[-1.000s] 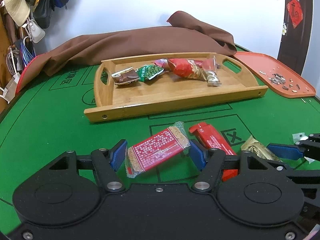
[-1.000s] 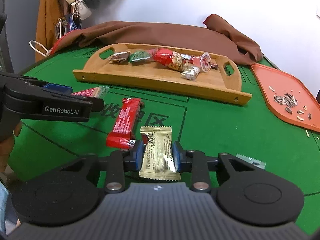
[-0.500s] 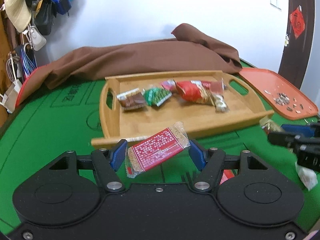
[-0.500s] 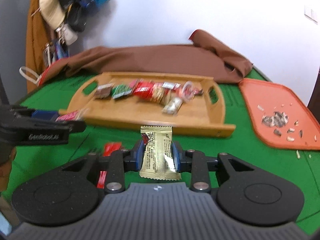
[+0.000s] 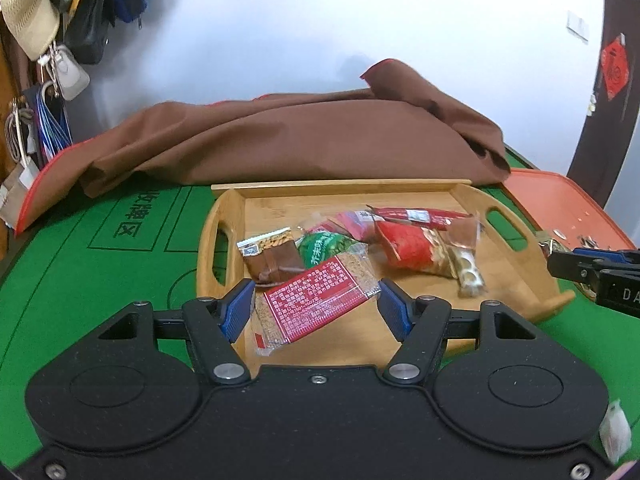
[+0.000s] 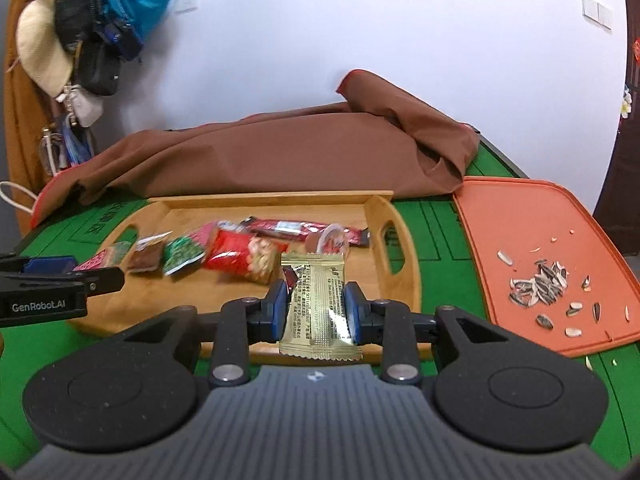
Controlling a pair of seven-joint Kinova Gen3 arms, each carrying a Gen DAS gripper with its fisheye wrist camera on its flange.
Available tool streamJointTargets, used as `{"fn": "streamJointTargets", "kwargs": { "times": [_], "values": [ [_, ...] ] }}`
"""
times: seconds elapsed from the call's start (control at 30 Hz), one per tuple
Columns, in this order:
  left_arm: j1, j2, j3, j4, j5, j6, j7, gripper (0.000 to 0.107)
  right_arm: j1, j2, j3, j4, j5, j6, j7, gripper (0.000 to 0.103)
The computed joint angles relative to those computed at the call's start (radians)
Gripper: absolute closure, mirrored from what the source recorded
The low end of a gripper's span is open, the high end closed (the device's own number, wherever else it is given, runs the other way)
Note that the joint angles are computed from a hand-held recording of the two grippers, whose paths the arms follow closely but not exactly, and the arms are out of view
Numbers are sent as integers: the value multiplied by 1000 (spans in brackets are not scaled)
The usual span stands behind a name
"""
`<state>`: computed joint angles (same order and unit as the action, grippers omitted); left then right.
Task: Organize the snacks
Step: 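Lift the biscuit pack and gold wafer and carry them toward the wooden tray, then open both tools to drop the biscuit pack and wafer into the tray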
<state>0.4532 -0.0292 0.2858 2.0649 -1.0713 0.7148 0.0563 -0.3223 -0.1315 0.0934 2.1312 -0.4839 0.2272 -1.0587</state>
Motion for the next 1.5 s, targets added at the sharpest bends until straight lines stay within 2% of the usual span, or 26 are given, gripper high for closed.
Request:
{"fn": "streamJointTargets", "kwargs": {
  "times": [0.3,0.53,0.67,0.9,1.23,1.5],
  "values": [
    [-24,90,-82,-54,55,-82,-71,43,121,143,-105,-144,114,69,-156,67],
    [-6,143,-133,-85,74,-99,-104,43,184,242,-158,-234,146,146,-210,67],
    [-3,167,-159,-102,100,-116,-132,43,180,288,-164,-287,217,183,-286,67],
    [15,191,-195,-119,116,-130,-150,43,179,335,-178,-343,278,231,-341,67],
    [32,222,-224,-151,132,-113,-157,43,172,366,-182,-371,319,246,-386,67],
    [47,215,-221,-161,148,-87,-180,42,187,374,-199,-373,310,251,-368,66]
  ]
}}
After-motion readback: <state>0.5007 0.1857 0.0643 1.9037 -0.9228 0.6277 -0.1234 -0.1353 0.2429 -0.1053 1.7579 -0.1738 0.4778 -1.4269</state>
